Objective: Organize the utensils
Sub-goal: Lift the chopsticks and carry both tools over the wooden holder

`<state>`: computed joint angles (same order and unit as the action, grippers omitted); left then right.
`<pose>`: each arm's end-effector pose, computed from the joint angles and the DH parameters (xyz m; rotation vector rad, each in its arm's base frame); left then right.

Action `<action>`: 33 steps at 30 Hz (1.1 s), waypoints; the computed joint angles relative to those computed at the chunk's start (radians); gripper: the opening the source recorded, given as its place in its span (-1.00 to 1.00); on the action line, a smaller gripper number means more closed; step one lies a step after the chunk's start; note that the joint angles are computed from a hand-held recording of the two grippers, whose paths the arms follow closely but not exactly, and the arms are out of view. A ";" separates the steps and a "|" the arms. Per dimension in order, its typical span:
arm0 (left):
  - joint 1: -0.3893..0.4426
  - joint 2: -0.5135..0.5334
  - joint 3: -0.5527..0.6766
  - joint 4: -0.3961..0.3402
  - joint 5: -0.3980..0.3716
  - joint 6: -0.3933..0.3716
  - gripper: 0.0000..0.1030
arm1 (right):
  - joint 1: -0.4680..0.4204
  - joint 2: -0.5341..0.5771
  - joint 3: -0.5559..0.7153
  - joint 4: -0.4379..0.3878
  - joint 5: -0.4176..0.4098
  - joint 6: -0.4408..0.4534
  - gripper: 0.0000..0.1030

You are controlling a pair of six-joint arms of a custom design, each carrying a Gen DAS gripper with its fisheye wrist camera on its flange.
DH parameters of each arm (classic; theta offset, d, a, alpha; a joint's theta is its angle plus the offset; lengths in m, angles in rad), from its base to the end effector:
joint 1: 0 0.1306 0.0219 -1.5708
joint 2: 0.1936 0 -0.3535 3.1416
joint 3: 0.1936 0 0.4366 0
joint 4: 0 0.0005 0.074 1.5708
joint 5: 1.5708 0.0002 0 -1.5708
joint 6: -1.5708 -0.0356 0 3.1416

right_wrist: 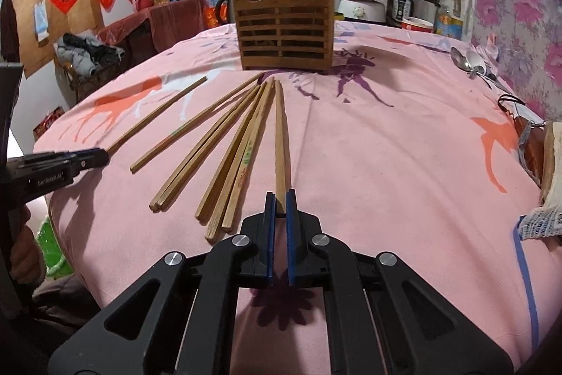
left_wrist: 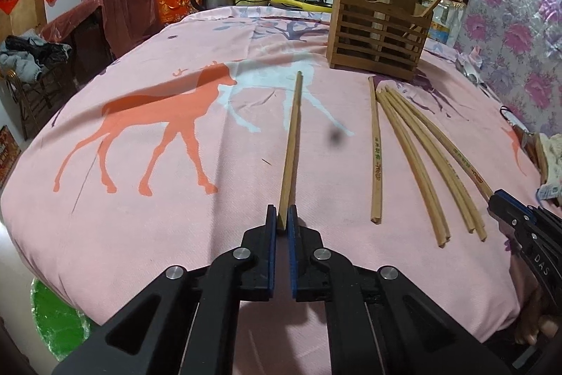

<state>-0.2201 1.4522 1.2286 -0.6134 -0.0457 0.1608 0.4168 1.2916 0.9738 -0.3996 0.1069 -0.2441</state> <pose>0.5344 -0.1184 0.3048 0.0503 2.4097 -0.1213 0.4486 0.1939 0.2743 -0.1421 2.2888 0.2221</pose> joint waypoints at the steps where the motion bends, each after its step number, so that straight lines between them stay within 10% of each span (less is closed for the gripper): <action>1: 0.000 -0.004 0.000 -0.001 0.006 0.001 -0.88 | -0.002 -0.003 0.000 0.001 0.001 -0.001 -0.88; 33: -0.036 0.007 0.328 -0.094 0.056 -0.061 -0.89 | -0.072 -0.128 0.103 0.066 -0.051 0.036 -0.88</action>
<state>-0.2562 1.4594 1.5568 -0.7072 0.0104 0.0995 0.3449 1.1634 1.0764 -0.3339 0.0557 -0.2077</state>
